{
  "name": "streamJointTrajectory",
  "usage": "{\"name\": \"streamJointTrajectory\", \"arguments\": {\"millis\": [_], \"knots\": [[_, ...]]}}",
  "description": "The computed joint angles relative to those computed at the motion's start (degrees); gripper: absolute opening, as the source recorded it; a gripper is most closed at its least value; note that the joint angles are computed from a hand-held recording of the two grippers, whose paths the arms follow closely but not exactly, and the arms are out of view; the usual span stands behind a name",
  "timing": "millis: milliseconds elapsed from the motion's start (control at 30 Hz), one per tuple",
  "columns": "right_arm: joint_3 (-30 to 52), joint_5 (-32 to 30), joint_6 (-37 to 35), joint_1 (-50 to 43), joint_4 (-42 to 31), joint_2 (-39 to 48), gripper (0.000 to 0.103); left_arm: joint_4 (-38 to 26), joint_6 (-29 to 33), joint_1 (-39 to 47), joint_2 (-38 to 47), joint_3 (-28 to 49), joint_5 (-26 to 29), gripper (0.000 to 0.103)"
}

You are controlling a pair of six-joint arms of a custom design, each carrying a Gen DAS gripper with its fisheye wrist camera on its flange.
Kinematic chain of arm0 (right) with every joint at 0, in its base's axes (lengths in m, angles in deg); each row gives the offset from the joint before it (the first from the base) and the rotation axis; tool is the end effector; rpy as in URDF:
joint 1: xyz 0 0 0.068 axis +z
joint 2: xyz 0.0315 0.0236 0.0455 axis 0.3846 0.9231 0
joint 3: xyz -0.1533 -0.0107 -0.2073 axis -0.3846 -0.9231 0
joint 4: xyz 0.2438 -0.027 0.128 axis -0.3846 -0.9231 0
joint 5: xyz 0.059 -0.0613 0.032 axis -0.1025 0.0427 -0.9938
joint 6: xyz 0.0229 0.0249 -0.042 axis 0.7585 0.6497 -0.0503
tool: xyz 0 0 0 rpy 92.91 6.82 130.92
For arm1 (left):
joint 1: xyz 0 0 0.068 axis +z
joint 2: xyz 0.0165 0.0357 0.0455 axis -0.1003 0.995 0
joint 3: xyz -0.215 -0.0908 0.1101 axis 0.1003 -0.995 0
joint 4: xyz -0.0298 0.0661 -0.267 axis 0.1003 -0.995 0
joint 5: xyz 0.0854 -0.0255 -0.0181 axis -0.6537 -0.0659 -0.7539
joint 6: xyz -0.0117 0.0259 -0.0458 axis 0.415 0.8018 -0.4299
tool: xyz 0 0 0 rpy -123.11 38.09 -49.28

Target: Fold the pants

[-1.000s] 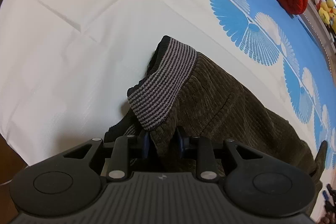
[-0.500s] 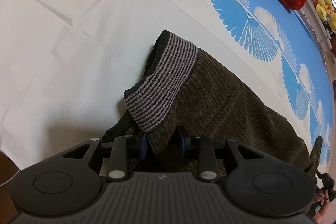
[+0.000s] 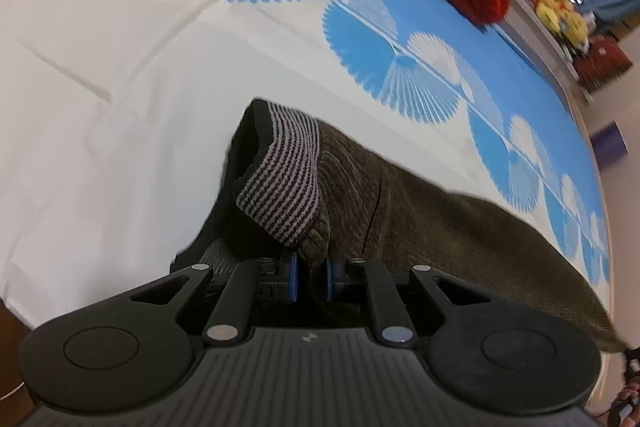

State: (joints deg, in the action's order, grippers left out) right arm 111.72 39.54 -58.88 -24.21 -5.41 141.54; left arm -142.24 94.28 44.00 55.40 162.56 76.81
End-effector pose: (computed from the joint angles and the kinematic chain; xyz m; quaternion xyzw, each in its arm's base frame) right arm 0.2474 -0.2429 0.2844 0.4124 0.7965 0.0824 0.4345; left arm 0.1879 0.1963 0.3139 -0.2685 0.9262 -0.1399 0.2248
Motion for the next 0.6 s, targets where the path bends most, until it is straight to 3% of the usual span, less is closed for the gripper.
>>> {"name": "streamJointTrajectory", "arguments": {"millis": [100, 167, 233, 300, 400, 433, 533, 567, 600], "knots": [[4.9, 3.21, -4.31, -3.4, -13.35, 6.12, 0.003, -3.15, 3.29, 0.9, 1.81, 1.04, -0.83, 0.014], [7.9, 1.22, -5.85, -4.96, -18.47, 11.14, 0.003, -4.83, 3.24, 2.01, 4.8, 2.13, -0.55, 0.015], [8.49, 1.32, -4.01, -5.29, -17.8, 12.98, 0.007, -6.03, 1.1, 3.65, 8.08, 3.65, 0.04, 0.022], [8.93, 3.58, -2.4, -4.79, -15.39, 13.98, 0.009, -5.37, -2.46, 4.78, 9.65, 4.21, 0.59, 0.036], [10.12, 4.89, -0.04, -4.46, -14.5, 16.64, 0.032, -3.23, -6.71, 4.96, 10.24, 4.35, 0.77, 0.047], [10.23, 5.26, 0.87, -4.24, -14.35, 17.31, 0.033, -2.87, -7.06, 4.51, 10.18, 4.24, 0.38, 0.047], [11.02, 6.09, 2.32, -3.2, -13.03, 19.44, 0.031, -0.5, -6.44, 1.37, 8.98, 2.76, -3.36, 0.045], [10.3, 6.61, 1.84, -3.03, -12.26, 18.94, 0.027, 0.3, -5.83, 0.67, 8.18, 2.15, -4.6, 0.035], [10.16, 7.06, 0.78, -2.99, -11.85, 18.85, 0.012, 1.04, -4.72, 0.4, 7.2, 1.44, -5.52, 0.031]]}}
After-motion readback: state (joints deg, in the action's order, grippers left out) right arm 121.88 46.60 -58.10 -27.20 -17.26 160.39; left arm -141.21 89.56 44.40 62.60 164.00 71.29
